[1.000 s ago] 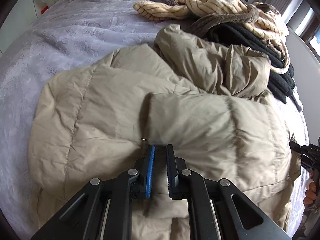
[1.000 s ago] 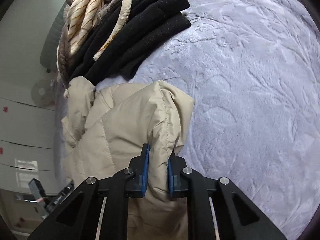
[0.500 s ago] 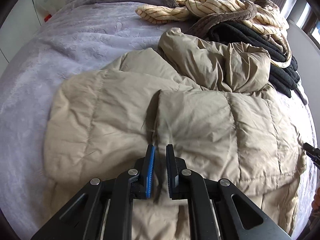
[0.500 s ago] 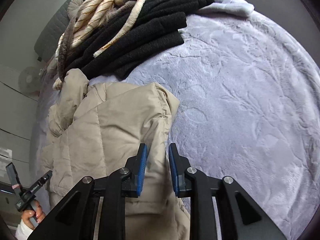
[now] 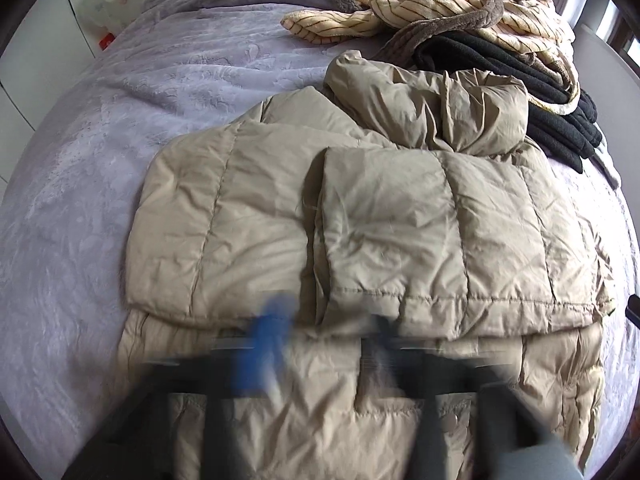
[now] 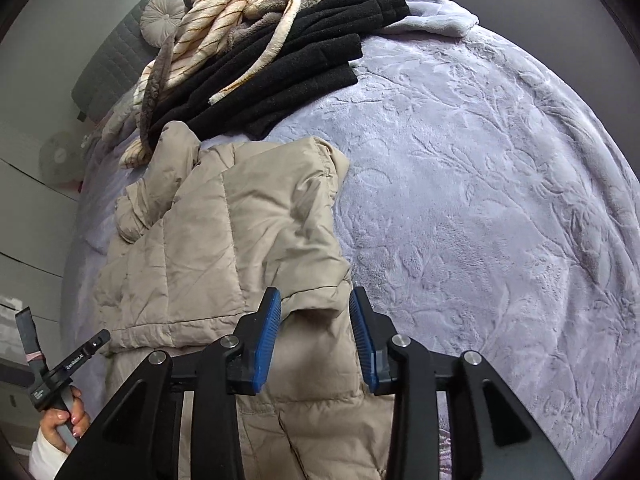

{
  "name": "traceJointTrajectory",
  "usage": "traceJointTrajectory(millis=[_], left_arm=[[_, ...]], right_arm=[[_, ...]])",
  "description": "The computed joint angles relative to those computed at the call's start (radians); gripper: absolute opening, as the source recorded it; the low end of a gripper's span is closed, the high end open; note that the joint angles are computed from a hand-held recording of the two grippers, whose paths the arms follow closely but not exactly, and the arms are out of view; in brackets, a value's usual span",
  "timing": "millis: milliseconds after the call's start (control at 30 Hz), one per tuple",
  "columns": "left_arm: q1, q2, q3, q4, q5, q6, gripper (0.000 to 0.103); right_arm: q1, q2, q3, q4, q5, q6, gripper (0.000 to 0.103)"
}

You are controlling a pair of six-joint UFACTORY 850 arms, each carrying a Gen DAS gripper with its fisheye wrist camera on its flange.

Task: Fold large clothes
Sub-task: 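Open both tools and lift them off the folded coat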

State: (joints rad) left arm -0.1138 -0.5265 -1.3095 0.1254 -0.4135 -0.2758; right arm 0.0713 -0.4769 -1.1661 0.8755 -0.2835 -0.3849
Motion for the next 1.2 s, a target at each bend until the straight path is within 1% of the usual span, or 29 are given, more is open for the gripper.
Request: traceJointTrajectory(millis=[33, 67, 133, 200, 233, 267, 300, 333, 367, 400, 433, 467, 500, 533, 567, 600, 667, 767, 867, 967, 1067, 1133, 1200], left_arm=[[-0.006, 0.024, 0.03, 0.064, 0.036, -0.064, 0.093], [-0.01, 0.035, 0.042, 0.094, 0.046, -0.086, 0.093], [-0.018, 0.046, 0.049, 0.131, 0.031, -0.106, 0.093], [-0.02, 0.058, 0.058, 0.124, 0.023, -0.098, 0.093], [-0.021, 0.063, 0.061, 0.124, 0.021, -0.097, 0.094], [-0.023, 0.07, 0.068, 0.144, 0.019, -0.117, 0.094], [-0.026, 0.078, 0.074, 0.168, 0.017, -0.142, 0.094], [-0.029, 0.084, 0.08, 0.184, 0.017, -0.16, 0.094], [-0.032, 0.091, 0.087, 0.206, 0.016, -0.187, 0.094], [-0.034, 0.1, 0.095, 0.221, 0.014, -0.203, 0.094], [-0.036, 0.107, 0.103, 0.232, 0.012, -0.215, 0.094], [-0.038, 0.113, 0.109, 0.245, 0.008, -0.227, 0.094], [-0.041, 0.118, 0.116, 0.259, 0.004, -0.242, 0.094], [-0.044, 0.125, 0.124, 0.271, 0.0, -0.253, 0.094], [-0.047, 0.133, 0.132, 0.279, -0.001, -0.262, 0.094], [-0.049, 0.142, 0.142, 0.287, -0.001, -0.27, 0.094], [-0.051, 0.159, 0.159, 0.309, 0.001, -0.29, 0.094], [-0.057, 0.191, 0.183, 0.337, -0.003, -0.316, 0.094], [-0.053, 0.224, 0.202, 0.333, 0.001, -0.309, 0.094], [-0.036, 0.25, 0.215, 0.234, -0.002, -0.213, 0.094], [-0.01, 0.279, 0.234, 0.068, -0.01, -0.023, 0.094], [0.004, 0.312, 0.262, -0.003, -0.002, 0.061, 0.094], [0.026, 0.345, 0.29, -0.107, -0.003, 0.185, 0.094]], right_arm=[[0.006, 0.004, 0.002, -0.001, 0.004, -0.001, 0.042], [0.009, 0.009, 0.003, -0.007, 0.005, 0.001, 0.043], [0.019, 0.016, 0.005, -0.025, 0.009, 0.01, 0.044], [0.031, 0.026, 0.008, -0.037, 0.015, 0.012, 0.05], [0.035, 0.028, 0.009, -0.038, 0.017, 0.009, 0.051], [0.042, 0.034, 0.012, -0.039, 0.022, 0.002, 0.056], [0.048, 0.041, 0.017, -0.043, 0.03, -0.001, 0.064], [0.054, 0.047, 0.023, -0.041, 0.036, -0.006, 0.069], [0.06, 0.056, 0.031, -0.031, 0.047, -0.02, 0.078], [0.066, 0.066, 0.041, -0.017, 0.063, -0.037, 0.083], [0.072, 0.075, 0.051, -0.02, 0.079, -0.036, 0.083], [0.078, 0.081, 0.056, -0.056, 0.089, -0.004, 0.083], [0.084, 0.085, 0.059, -0.117, 0.096, 0.049, 0.093], [0.09, 0.091, 0.064, -0.165, 0.105, 0.094, 0.098], [0.094, 0.098, 0.073, -0.172, 0.116, 0.097, 0.103], [0.099, 0.105, 0.081, -0.197, 0.126, 0.115, 0.103], [0.108, 0.119, 0.09, -0.302, 0.127, 0.199, 0.103], [0.109, 0.139, 0.098, -0.304, 0.097, 0.193, 0.103], [0.117, 0.168, 0.111, -0.37, 0.088, 0.255, 0.103], [0.124, 0.2, 0.127, -0.356, 0.077, 0.258, 0.103], [0.136, 0.233, 0.148, -0.346, 0.068, 0.269, 0.103], [0.149, 0.254, 0.159, -0.376, 0.056, 0.313, 0.103], [0.169, 0.278, 0.174, -0.449, 0.053, 0.407, 0.103]])
